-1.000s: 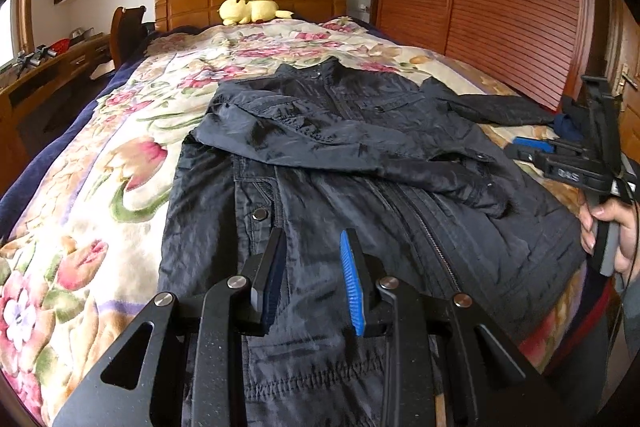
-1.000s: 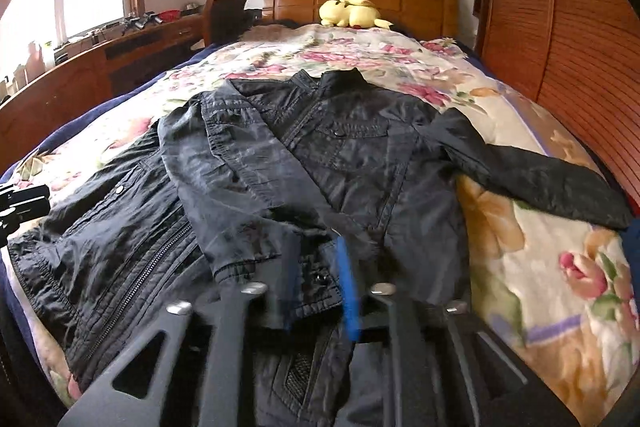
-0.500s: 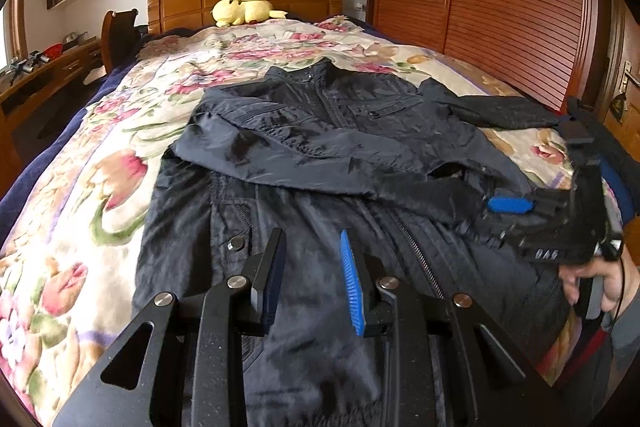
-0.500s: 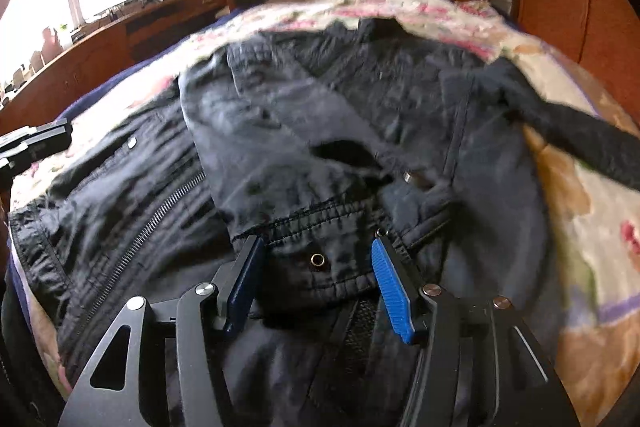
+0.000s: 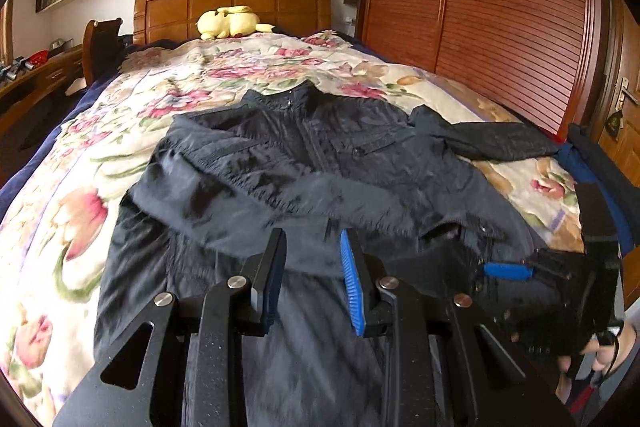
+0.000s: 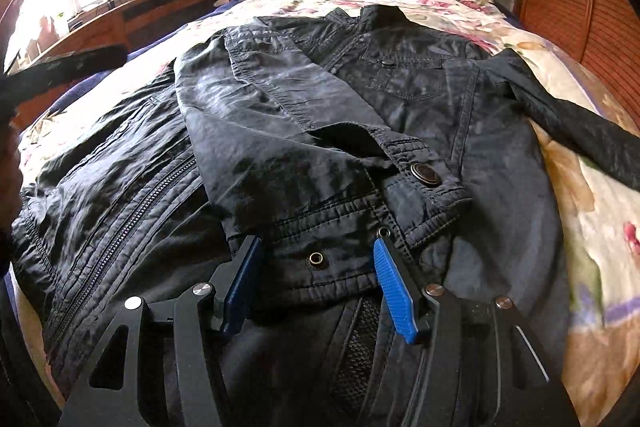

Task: Fold large clothes
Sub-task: 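Move the right gripper over to the jacket's other sleeve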

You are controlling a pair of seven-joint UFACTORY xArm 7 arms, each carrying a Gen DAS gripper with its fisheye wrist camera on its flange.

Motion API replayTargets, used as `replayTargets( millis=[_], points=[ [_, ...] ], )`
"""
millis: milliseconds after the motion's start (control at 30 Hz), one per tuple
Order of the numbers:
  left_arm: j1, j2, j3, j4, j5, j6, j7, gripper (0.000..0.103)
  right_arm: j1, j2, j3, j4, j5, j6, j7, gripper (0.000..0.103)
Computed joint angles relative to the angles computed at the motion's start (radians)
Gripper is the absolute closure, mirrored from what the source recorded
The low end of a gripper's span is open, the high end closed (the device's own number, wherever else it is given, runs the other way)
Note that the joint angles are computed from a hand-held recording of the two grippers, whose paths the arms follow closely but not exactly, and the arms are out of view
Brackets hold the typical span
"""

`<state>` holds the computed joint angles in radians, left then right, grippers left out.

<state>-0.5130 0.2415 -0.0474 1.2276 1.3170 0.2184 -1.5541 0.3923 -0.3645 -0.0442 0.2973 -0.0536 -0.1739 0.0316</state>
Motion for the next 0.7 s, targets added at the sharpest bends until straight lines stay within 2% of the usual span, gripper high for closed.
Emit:
replayTargets(
  millis=[167, 233, 333, 400, 533, 633, 700],
  points=[
    [-0.003, 0.042, 0.017, 0.049, 0.020, -0.021, -0.010, 0.074, 0.022, -0.025, -0.031, -0.019, 0.000, -0.011, 0.007, 0.043],
    [-0.006, 0.057, 0.028, 0.057, 0.037, -0.049, -0.028, 0.074, -0.010, -0.072, -0.009, -0.035, 0.012, 0.007, 0.020, 0.043],
    [-0.011, 0.080, 0.039, 0.061, 0.045, -0.073, -0.034, 0.074, 0.022, -0.184, -0.098, -0.054, 0.013, 0.055, -0.008, 0.043],
    [-0.016, 0.097, 0.042, 0.064, 0.026, -0.078, -0.013, 0.074, -0.063, -0.233, -0.067, -0.043, 0.016, 0.097, -0.034, 0.043],
    [-0.035, 0.129, 0.056, 0.077, -0.046, -0.096, 0.067, 0.074, -0.198, -0.254, -0.068, 0.005, 0.024, 0.140, -0.103, 0.043],
    [-0.069, 0.139, 0.081, 0.080, -0.074, -0.080, 0.101, 0.074, -0.229, -0.205, -0.149, 0.079, 0.046, 0.180, -0.175, 0.043],
    [-0.089, 0.143, 0.098, 0.081, -0.077, -0.076, 0.101, 0.074, -0.293, -0.150, -0.148, 0.133, 0.060, 0.192, -0.193, 0.043]
  ],
)
